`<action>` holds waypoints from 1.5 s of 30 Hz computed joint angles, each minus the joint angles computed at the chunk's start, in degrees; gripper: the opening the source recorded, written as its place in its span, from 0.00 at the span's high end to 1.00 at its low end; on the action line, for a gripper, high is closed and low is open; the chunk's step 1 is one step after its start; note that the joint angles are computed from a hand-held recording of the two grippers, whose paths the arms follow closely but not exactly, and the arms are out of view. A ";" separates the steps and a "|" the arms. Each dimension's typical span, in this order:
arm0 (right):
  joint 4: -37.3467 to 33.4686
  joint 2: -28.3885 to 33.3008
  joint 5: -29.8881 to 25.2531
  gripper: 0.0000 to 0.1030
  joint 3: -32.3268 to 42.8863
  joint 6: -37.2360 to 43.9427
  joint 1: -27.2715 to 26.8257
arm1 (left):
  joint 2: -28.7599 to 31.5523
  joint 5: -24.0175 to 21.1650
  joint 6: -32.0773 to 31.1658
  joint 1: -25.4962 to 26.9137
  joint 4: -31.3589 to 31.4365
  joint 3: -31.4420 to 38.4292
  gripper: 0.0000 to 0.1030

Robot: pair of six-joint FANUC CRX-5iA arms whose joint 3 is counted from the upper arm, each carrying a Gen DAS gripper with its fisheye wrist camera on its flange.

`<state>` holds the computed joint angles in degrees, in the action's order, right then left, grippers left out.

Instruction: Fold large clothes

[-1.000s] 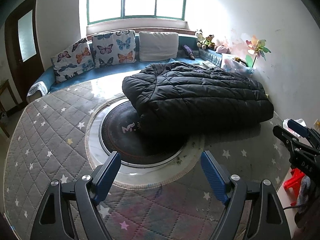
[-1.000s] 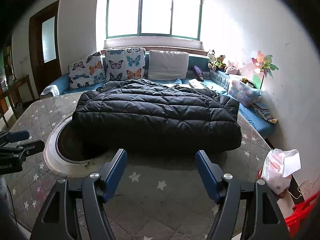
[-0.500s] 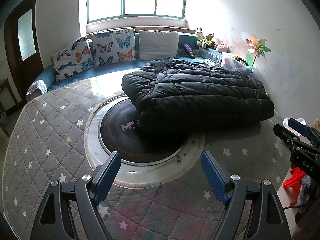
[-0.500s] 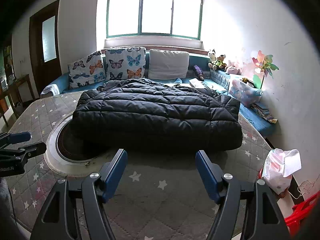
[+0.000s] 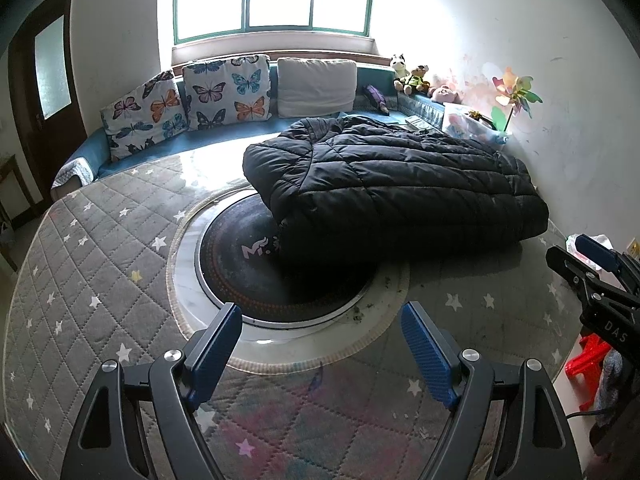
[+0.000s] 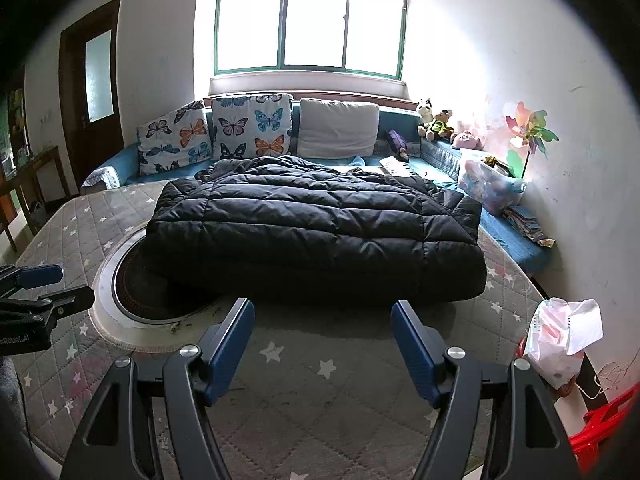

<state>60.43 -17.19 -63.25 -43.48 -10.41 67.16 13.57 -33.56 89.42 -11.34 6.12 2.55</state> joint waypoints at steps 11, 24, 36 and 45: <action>-0.06 0.20 -0.08 0.25 0.20 0.07 0.06 | 0.02 -0.05 -0.40 0.05 0.37 -0.26 0.15; -0.04 0.25 0.02 0.25 0.24 0.09 0.05 | 0.04 0.06 -0.71 0.12 0.56 -0.47 0.15; -0.04 0.32 -0.07 0.25 0.28 0.02 0.14 | 0.10 0.11 -0.97 0.16 0.93 -0.68 0.15; -0.09 0.20 -0.02 0.25 0.25 0.27 0.04 | 0.13 0.43 -1.81 0.38 1.61 -1.34 0.15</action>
